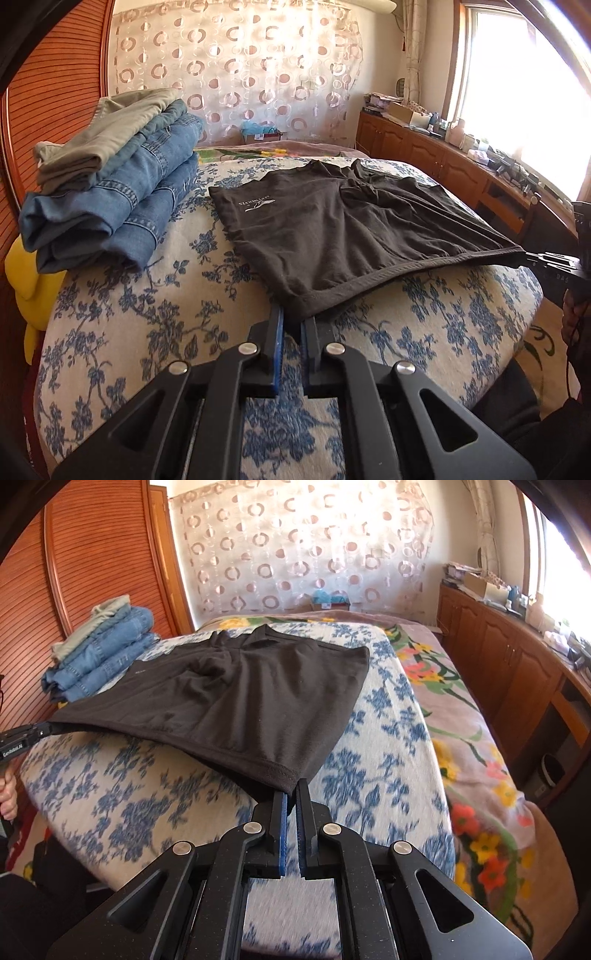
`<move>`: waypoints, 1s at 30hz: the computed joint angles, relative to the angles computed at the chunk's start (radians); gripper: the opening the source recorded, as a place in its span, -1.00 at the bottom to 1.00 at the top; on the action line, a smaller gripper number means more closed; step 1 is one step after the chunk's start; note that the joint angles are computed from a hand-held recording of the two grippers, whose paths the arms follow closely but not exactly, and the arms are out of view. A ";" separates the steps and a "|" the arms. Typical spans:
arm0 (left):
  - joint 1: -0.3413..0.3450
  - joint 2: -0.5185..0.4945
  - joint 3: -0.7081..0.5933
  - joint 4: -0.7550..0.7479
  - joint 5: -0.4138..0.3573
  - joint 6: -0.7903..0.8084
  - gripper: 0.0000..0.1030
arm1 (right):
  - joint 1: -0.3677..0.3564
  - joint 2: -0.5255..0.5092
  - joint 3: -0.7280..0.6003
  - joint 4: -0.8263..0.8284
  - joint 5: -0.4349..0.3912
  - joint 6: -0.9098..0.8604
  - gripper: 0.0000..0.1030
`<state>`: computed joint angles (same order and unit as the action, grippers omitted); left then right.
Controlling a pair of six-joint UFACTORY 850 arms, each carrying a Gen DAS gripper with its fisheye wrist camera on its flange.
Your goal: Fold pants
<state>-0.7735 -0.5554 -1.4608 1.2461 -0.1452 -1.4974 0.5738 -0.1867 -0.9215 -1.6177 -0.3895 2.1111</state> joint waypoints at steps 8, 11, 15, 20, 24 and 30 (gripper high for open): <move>-0.016 0.051 0.066 0.197 0.001 -0.210 -0.93 | 0.027 0.046 0.061 -0.031 0.003 0.075 -0.97; -0.019 0.078 0.100 0.270 0.003 -0.294 -0.93 | 0.033 0.065 0.078 -0.034 0.002 0.091 -0.97; -0.026 0.099 0.130 0.230 0.002 -0.262 -0.93 | 0.051 0.096 0.100 -0.015 0.000 0.079 -0.97; -0.031 0.110 0.154 0.189 0.007 -0.230 -0.93 | 0.068 0.115 0.115 0.007 -0.001 0.063 -0.97; -0.029 0.107 0.156 0.095 0.015 -0.153 -0.92 | 0.068 0.098 0.114 0.021 0.009 0.060 -0.97; -0.034 0.126 0.167 0.006 -0.001 -0.066 -0.83 | 0.071 0.098 0.113 0.063 0.007 0.025 -0.90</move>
